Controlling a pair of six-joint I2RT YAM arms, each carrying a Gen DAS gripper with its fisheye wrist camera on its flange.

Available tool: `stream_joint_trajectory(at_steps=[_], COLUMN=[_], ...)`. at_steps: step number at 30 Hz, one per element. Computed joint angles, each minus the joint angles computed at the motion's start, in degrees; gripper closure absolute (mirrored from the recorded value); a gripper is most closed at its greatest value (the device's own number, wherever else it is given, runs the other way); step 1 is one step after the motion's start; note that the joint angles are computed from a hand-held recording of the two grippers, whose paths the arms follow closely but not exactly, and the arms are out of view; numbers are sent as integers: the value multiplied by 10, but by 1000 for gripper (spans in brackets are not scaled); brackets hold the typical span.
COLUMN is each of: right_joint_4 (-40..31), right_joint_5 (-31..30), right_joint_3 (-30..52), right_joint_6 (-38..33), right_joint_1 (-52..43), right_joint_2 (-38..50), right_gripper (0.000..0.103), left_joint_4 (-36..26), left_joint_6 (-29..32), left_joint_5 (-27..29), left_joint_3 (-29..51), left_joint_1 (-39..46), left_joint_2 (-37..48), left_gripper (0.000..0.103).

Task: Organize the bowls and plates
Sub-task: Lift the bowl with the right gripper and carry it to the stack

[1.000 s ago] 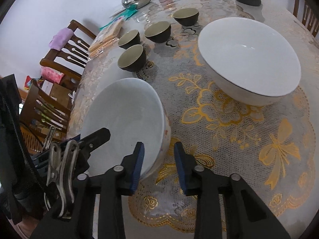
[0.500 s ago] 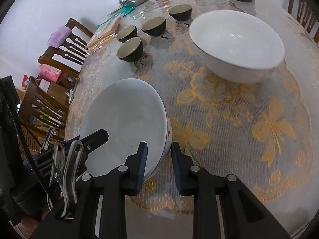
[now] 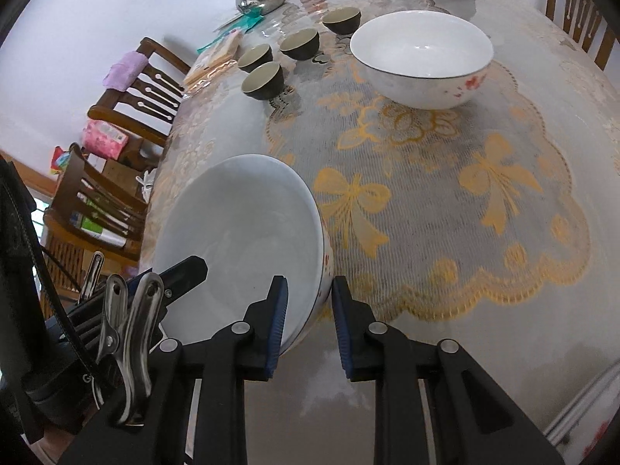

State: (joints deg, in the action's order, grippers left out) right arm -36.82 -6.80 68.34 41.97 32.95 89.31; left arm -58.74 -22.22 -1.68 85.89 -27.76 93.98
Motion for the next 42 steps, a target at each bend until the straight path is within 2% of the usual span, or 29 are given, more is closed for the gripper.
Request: stream_joint_trajectory(at_steps=[8, 14, 21, 27, 30, 34, 37, 42], right_joint_4=[-34, -82, -161, -249, -296, -361, -418, -525], right_joint_5=[9, 12, 20, -3, -32, -90, -148, -230], right_joint_3=[-57, -90, -101, -110, -112, -105, -95, -85], right_joint_6=[23, 33, 23, -19, -64, -160, -274, -523], right_joint_1=[19, 24, 8, -56, -121, -243, -372, -620], right_joint_2=[-110, -207, -307, -393, -434, -470, -475, -456], right_gripper=[78, 78, 78, 78, 78, 78, 78, 78], left_joint_4=[-47, -102, -154, -185, -202, -221, -233, -256], left_joint_6=[-56, -110, -188, -241, -260, -284, -296, -318], left_joint_5=[-25, -72, -114, -131, -140, -149, -149, -147], left_joint_3=[-13, 29, 100, 180, 232, 297, 348, 441], left_joint_1=[-66, -149, -254, -333, -369, -406, -428, -461], left_joint_2=[-63, -81, -50, 5, 43, 93, 132, 205], left_gripper=[81, 81, 81, 81, 81, 81, 81, 81])
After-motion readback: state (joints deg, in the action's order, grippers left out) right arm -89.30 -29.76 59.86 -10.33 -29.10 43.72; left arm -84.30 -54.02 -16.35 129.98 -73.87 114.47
